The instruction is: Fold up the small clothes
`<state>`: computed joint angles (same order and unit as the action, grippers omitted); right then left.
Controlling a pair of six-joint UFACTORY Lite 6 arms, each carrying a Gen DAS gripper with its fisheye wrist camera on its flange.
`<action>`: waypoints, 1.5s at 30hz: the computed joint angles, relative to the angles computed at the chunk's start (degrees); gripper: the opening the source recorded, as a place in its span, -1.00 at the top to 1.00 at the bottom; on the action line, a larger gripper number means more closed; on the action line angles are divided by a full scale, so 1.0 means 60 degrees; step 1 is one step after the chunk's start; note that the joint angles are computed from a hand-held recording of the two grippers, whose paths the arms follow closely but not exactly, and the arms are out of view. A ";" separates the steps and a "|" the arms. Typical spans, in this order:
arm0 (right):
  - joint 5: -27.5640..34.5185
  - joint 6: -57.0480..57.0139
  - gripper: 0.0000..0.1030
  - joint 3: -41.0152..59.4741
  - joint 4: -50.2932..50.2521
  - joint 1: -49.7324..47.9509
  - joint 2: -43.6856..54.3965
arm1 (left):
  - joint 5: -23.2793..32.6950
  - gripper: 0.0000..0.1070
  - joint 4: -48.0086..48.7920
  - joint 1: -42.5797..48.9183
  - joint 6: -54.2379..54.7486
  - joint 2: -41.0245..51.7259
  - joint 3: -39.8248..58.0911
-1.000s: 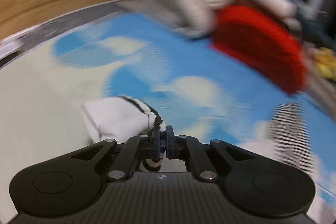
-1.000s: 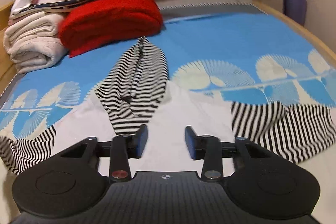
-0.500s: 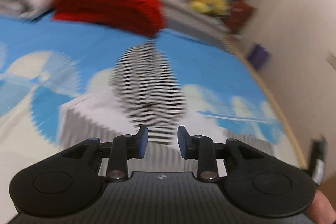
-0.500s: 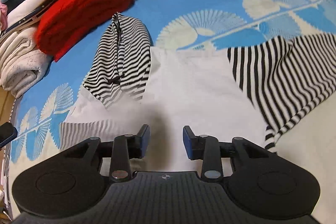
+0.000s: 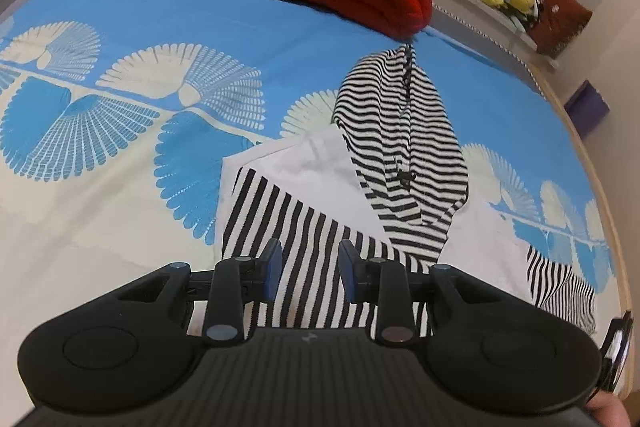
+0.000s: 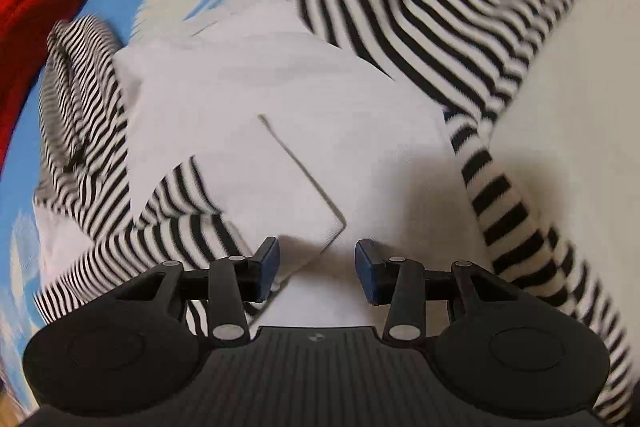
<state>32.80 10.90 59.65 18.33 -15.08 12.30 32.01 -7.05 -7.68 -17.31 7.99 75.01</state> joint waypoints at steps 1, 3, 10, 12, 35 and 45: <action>-0.0163 -0.0062 0.45 -0.0068 -0.0012 0.0069 -0.0088 | -0.0033 0.36 0.0088 -0.0101 -0.0080 0.0145 0.0083; -0.0403 -0.0849 0.97 -0.0240 0.0670 -0.0011 -0.0298 | -0.0057 0.36 0.0157 -0.0190 -0.0027 0.0273 0.0109; -0.2010 -0.4081 0.96 -0.1250 0.3304 -0.0212 -0.2934 | -0.0026 0.36 0.0058 -0.0257 0.0687 0.0463 -0.0295; -0.1959 -0.2498 0.96 -0.1036 0.1461 -0.0374 -0.2256 | -0.0022 0.36 -0.0213 -0.0287 0.1082 0.0623 -0.0503; 0.0640 -0.4376 0.29 0.1166 0.1484 -0.1474 0.0036 | 0.0274 0.33 0.1346 -0.1704 0.0086 0.2177 -0.1135; 0.1200 -0.6774 0.18 0.2437 0.2252 -0.3013 -0.0161 | 0.0402 -0.08 0.3805 -0.2578 -0.2771 -0.0366 0.0023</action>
<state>40.00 -29.74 74.27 31.85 -33.16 11.33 34.43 15.78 -23.15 -33.94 5.80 75.15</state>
